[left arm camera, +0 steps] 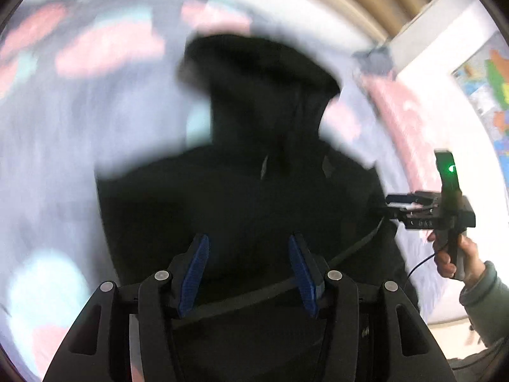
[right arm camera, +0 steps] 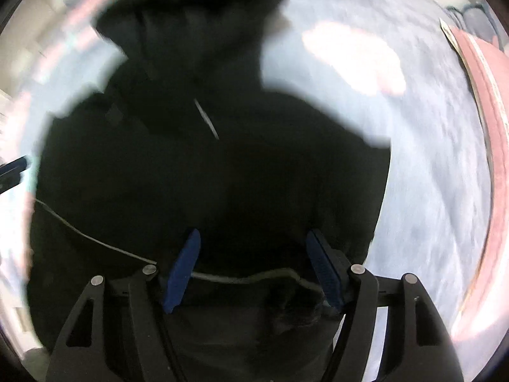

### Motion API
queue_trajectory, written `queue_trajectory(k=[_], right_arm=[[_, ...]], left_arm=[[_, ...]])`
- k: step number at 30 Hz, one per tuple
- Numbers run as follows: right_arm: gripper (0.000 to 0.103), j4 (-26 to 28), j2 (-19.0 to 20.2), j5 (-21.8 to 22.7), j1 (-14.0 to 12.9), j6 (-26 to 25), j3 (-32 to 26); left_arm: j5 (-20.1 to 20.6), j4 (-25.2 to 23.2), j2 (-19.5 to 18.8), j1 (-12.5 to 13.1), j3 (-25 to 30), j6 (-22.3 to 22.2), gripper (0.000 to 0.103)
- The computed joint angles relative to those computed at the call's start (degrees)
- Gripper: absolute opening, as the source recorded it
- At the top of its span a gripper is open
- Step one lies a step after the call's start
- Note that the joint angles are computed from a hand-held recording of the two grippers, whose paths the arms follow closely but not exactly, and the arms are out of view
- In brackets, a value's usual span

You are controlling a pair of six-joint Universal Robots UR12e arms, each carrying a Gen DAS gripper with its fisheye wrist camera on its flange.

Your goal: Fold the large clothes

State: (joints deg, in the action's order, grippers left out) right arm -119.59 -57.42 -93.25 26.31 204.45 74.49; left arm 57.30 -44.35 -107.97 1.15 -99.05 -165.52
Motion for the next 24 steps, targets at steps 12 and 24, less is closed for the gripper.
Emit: queue_trajectory(k=[12,24], right_arm=[[0.073,-5.2,11.8,-3.2,-4.8,0.3,-19.0],[0.007,-10.1,11.3,-2.2,-5.1,2.3,-15.8]], left_arm=[[7.9,6.1,-15.3,-3.2,19.4,-12.4,0.054],[1.0,13.0,-17.9,-1.3,20.2,-24.2,0.010]])
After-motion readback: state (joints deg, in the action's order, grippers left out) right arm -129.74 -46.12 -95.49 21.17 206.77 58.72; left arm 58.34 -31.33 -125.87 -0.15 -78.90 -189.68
